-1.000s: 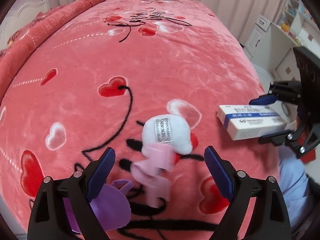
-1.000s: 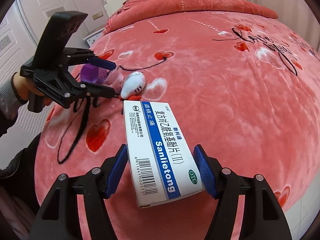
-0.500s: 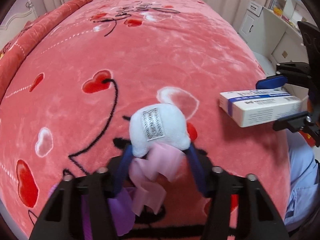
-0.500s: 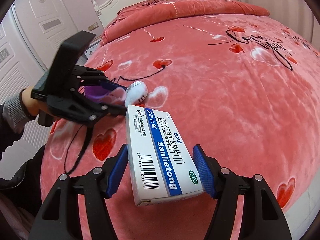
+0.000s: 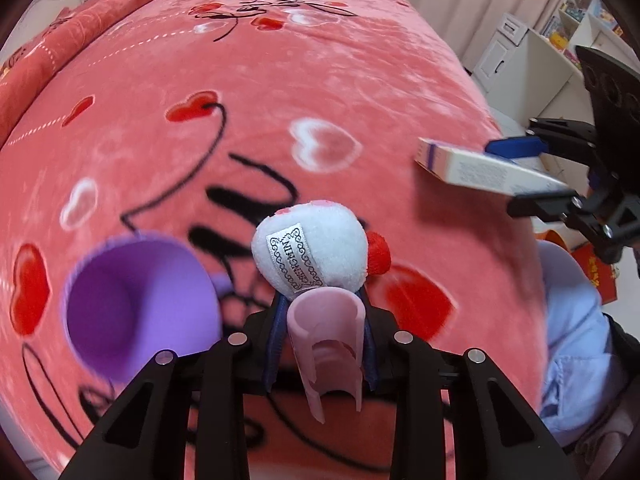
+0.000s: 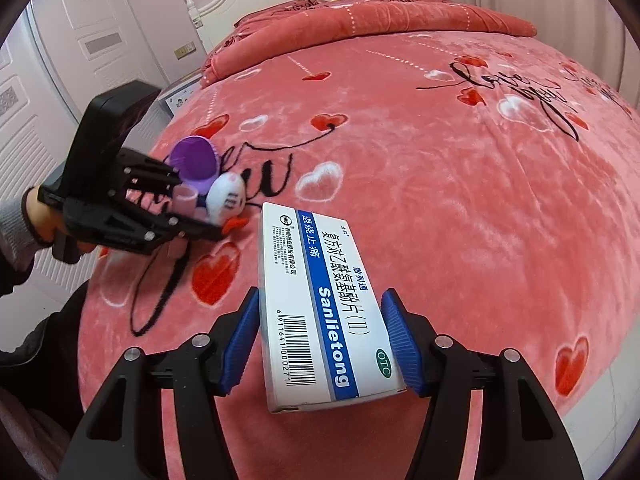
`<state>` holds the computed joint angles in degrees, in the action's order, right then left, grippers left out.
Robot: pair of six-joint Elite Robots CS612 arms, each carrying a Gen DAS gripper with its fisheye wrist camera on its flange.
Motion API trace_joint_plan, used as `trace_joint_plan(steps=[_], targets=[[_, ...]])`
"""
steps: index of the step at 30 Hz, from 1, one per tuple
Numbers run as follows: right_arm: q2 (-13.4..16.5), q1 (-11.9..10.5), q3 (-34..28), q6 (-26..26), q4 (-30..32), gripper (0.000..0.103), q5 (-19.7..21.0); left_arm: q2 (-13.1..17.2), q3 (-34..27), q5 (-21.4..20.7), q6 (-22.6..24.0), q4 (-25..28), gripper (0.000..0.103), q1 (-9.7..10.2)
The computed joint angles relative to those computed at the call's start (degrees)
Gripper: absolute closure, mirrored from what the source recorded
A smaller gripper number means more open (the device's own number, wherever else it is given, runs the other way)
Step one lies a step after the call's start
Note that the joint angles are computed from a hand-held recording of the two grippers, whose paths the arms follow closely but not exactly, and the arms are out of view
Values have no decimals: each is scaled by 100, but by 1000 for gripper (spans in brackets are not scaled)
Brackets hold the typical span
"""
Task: Collect trash
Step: 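Grasp the white medicine box with the right tool while the left tool grasps the white plush toy, then carry the medicine box and plush toy over the orange bucket with both tools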
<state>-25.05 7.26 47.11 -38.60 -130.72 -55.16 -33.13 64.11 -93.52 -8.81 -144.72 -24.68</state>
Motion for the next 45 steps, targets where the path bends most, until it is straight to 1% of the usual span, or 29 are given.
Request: trace_joint_plan(steps=[5, 9, 13, 15, 21, 25, 32, 36, 42, 45], targets=[[-268, -38, 481, 72, -128, 42, 106, -316, 574, -74, -166, -424, 73, -103], [-579, -66, 1038, 67, -363, 42, 210, -523, 936, -87, -240, -686, 73, -201], [-880, -96, 1584, 72, -625, 42, 273, -734, 1282, -54, -327, -991, 73, -289], [-1013, -107, 1824, 78, -769, 42, 264, -828, 1435, 40, -361, -1132, 73, -343], [-1375, -185, 2446, 271, -1291, 42, 387, -1113, 1815, 207, -344, -1614, 73, -489], [-1596, -237, 2812, 331, -1619, 42, 425, -1226, 1958, 270, -240, -1789, 73, -594], [-1947, -374, 3445, 447, -2172, 42, 502, -1332, 2094, 322, -104, -1944, 73, -769], [-2099, -476, 3742, 588, -2488, 42, 527, -1332, 2063, 336, -2, -1950, 73, -868], [-2281, -685, 4154, 897, -2961, 42, 499, -1243, 1849, 229, 316, -1879, 73, -1022], [-2382, -830, 4386, 1097, -3243, 42, 440, -1133, 1621, 96, 543, -1764, 73, -1093]])
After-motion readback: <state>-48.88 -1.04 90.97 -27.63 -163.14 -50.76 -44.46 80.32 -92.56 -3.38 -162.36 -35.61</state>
